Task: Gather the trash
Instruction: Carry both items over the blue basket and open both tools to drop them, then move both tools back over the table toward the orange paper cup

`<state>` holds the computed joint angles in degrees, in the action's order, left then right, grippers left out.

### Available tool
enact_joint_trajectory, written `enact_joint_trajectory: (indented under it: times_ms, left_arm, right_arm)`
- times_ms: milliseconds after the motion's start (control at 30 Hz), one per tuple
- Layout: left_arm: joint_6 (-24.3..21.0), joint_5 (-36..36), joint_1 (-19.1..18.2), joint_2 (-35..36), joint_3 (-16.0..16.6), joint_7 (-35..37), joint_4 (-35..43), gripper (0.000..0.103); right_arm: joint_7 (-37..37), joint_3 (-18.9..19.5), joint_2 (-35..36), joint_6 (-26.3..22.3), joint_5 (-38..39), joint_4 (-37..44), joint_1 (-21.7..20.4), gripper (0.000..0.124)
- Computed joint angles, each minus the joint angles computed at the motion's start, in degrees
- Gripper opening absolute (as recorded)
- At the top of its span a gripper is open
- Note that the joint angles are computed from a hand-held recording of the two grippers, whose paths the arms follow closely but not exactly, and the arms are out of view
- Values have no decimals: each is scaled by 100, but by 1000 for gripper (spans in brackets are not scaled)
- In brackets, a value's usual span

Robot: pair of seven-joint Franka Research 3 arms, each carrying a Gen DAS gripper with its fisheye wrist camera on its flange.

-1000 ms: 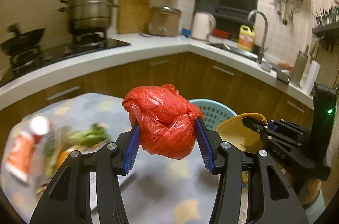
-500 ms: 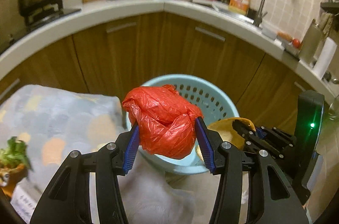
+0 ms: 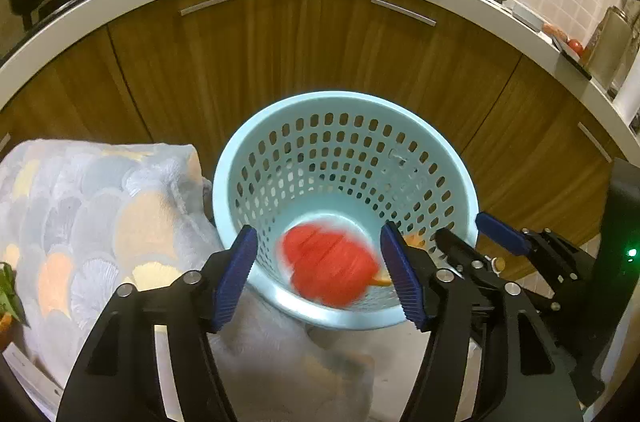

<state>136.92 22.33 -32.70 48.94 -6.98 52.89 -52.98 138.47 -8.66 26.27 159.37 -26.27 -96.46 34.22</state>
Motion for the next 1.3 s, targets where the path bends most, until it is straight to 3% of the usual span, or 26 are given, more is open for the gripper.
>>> enact_joint_trajectory:
  times_ms: [200, 433, 700, 867, 1000, 1167, 1300]
  left_arm:
    - [315, 46, 73, -389, -7, -221, -629, 67]
    - [1032, 475, 112, -1354, 51, -867, -2049, 67]
    - [1648, 2277, -127, -3023, 444, -2807, -3971, 67]
    - [1413, 3508, -95, -4114, 450, -4168, -5040, 70]
    - [1059, 4195, 159, -5096, 277, -5072, -6008, 74]
    - [505, 4586, 652, -6360, -9, -5790, -7186, 82]
    - [143, 4426, 1054, -7168, -130, -5862, -7950, 84]
  right_arm:
    - [94, -15, -260, 111, 7, -235, 10, 44]
    - [409, 9, -573, 250, -423, -401, 117, 44]
    - [703, 214, -844, 816, -1023, -423, 327, 44]
    - [658, 310, -633, 928, -1128, -108, 646, 44]
    - [344, 442, -379, 1069, -812, 132, 847, 44]
    - [-253, 581, 42, 1047, -155, 595, 1045, 44]
    - [-663, 647, 289, 972, 295, 906, 1176, 44]
